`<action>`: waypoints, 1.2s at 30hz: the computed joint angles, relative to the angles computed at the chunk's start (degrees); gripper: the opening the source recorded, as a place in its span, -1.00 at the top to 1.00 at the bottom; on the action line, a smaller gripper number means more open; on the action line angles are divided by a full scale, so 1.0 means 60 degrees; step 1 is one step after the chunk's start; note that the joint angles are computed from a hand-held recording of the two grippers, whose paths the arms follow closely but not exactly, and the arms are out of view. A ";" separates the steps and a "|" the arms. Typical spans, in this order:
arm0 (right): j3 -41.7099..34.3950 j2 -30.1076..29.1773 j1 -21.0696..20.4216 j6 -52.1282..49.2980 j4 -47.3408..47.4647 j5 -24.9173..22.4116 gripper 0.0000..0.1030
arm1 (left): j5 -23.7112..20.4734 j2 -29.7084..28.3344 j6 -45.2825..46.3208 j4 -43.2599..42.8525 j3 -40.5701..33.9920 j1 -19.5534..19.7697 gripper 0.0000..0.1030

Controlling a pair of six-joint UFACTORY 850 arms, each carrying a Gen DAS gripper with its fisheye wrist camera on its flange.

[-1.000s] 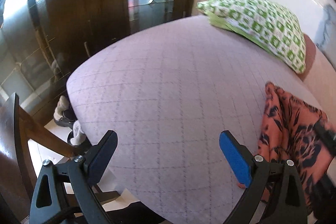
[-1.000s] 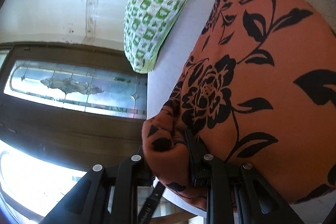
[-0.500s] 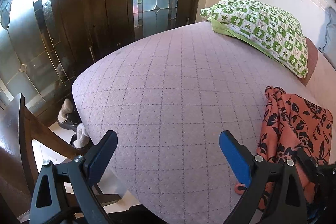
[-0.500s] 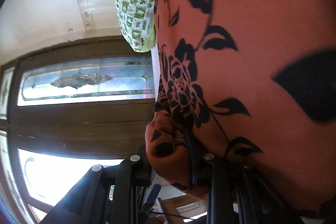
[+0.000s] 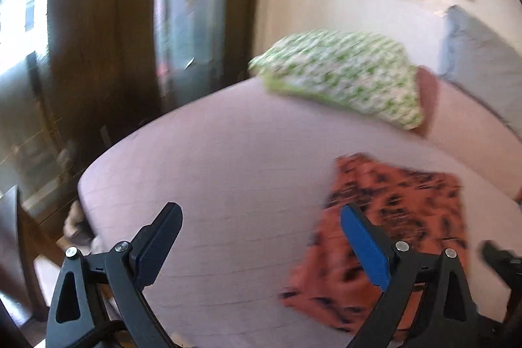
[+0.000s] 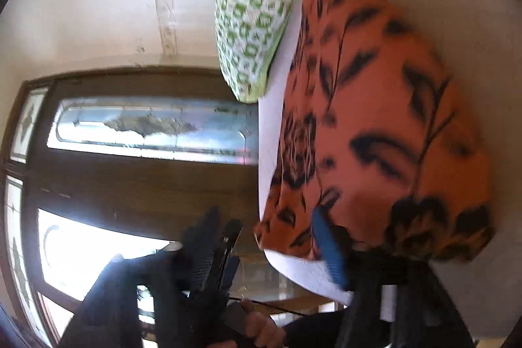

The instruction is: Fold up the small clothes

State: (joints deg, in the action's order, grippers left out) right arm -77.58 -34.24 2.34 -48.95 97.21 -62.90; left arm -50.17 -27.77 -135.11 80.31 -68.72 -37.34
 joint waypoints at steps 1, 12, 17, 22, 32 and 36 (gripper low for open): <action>-0.0003 0.0071 -0.0051 -0.0111 -0.0134 0.0381 0.00 | -0.0065 -0.0064 -0.0065 0.0343 -0.0090 -0.0099 -0.90; -0.1184 -0.1037 0.0025 0.1303 -0.0821 0.0629 0.46 | 0.2117 -0.1255 0.4146 -0.3472 -0.1507 0.0819 -0.93; -0.2790 -0.1401 0.0080 0.1391 -0.1256 0.1821 0.43 | 0.1904 -0.1288 0.4409 -0.3220 -0.1550 0.0807 -0.93; -0.5401 -0.2938 0.0363 0.4306 -0.4466 0.3050 0.45 | 0.2076 -0.1305 0.4233 -0.3114 -0.1474 0.0797 -0.96; -0.9180 -0.4751 0.0833 0.6646 -0.8014 0.1829 0.54 | 0.2253 -0.1294 0.3979 -0.3050 -0.1399 0.0848 -0.99; -1.1760 -0.6184 0.1273 0.7212 -0.8592 0.0947 0.54 | 0.2364 -0.1259 0.3969 -0.3007 -0.1344 0.0882 -0.99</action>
State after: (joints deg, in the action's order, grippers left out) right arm -148.14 -71.34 9.97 -5.67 45.66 -57.22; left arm -35.99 -35.32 -111.30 62.27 -76.78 -32.05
